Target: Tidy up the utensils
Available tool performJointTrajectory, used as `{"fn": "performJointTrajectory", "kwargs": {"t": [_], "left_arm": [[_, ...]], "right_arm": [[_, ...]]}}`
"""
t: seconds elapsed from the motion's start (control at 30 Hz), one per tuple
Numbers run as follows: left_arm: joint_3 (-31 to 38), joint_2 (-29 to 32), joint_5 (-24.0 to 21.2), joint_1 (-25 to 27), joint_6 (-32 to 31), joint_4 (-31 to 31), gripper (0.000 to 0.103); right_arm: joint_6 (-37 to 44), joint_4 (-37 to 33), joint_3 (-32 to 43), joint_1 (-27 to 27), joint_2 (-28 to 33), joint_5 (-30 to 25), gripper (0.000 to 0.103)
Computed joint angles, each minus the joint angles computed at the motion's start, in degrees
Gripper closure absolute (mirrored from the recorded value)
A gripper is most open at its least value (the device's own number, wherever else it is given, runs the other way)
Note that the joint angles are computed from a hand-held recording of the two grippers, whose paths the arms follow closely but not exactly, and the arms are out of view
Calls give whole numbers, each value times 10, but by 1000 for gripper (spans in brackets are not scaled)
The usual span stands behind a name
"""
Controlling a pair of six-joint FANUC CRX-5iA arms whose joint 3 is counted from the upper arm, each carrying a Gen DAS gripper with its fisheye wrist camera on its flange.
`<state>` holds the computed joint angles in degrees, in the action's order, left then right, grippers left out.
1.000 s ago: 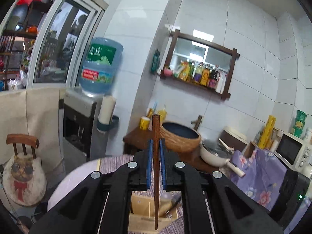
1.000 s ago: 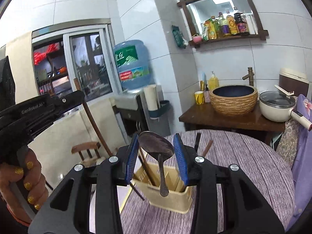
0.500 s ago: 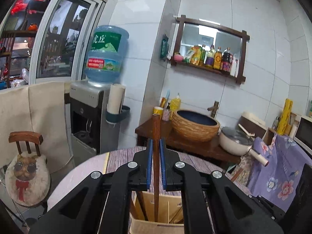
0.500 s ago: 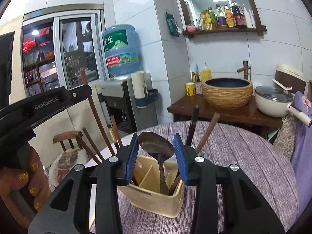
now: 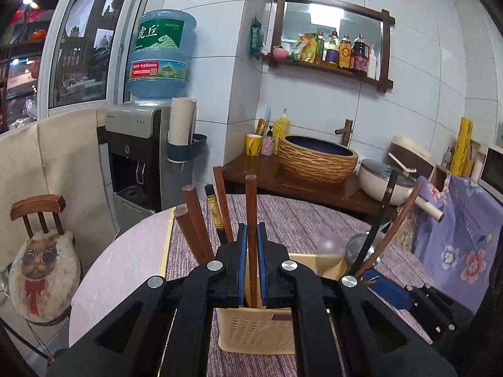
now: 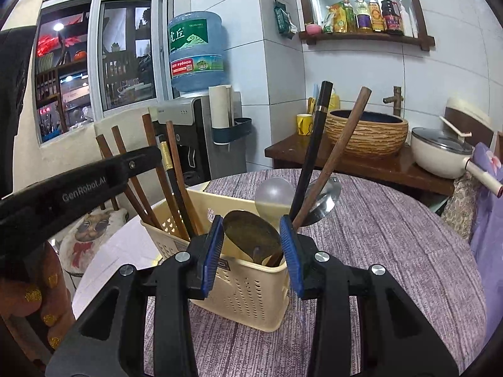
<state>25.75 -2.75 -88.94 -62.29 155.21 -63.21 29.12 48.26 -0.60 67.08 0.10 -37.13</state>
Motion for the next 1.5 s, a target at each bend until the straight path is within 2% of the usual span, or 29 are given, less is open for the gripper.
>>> {"fn": "performJointTrajectory", "kwargs": {"t": [0.13, 0.17, 0.2, 0.23, 0.3, 0.33, 0.37, 0.43, 0.47, 0.5, 0.57, 0.67, 0.8, 0.93, 1.03, 1.2, 1.27, 1.33, 1.5], "left_arm": [[2, -2, -2, -8, 5, -9, 96], [5, -3, -3, -16, 5, -17, 96], [7, -4, -3, -23, 3, -23, 96], [9, -4, -5, -30, 0, -31, 96], [15, -5, -23, -60, -2, -64, 91], [15, -6, -32, -75, 1, -81, 78], [14, -7, -47, -98, 10, -108, 53], [10, -6, -91, -148, 32, -169, 23], [5, -5, -121, -182, 44, -206, 17], [1, -6, -135, -199, 49, -223, 15], [-14, -13, -154, -234, 53, -237, 5], [-28, -13, -185, -267, 58, -238, 5], [-68, -16, -236, -321, 124, -248, 5], [-84, 6, -284, -360, 173, -235, 5], [-84, 37, -314, -386, 205, -217, 5], [-73, 70, -315, -409, 274, -157, 5], [-63, 86, -322, -423, 286, -157, 5], [-56, 98, -321, -434, 291, -159, 5], [-40, 120, -325, -438, 271, -141, 5]], "right_arm": [[5, 8, -5, 3, -3, 1, 63], [2, 15, -12, 2, -6, 8, 58], [0, 19, -15, 1, -8, 12, 48], [-15, 37, -27, -1, -15, 21, 42], [-42, 65, -43, -1, -26, 30, 41], [-44, 67, -48, -1, -32, 33, 40], [-50, 76, -57, 0, -41, 37, 37], [-84, 123, -84, 2, -60, 41, 17], [-126, 180, -109, 6, -76, 34, 14], [-160, 226, -131, 9, -90, 28, 7], [-198, 282, -166, 19, -118, 21, 5], [-201, 288, -198, 58, -150, -24, 6], [-235, 299, -251, 105, -197, -72, 5], [-290, 309, -314, 170, -247, -130, 5], [-319, 333, -359, 232, -273, -196, 6], [-363, 312, -401, 354, -295, -308, 5], [-380, 299, -409, 400, -301, -343, 6], [-397, 297, -418, 453, -301, -395, 5], [-421, 262, -424, 539, -304, -462, 5]]}}
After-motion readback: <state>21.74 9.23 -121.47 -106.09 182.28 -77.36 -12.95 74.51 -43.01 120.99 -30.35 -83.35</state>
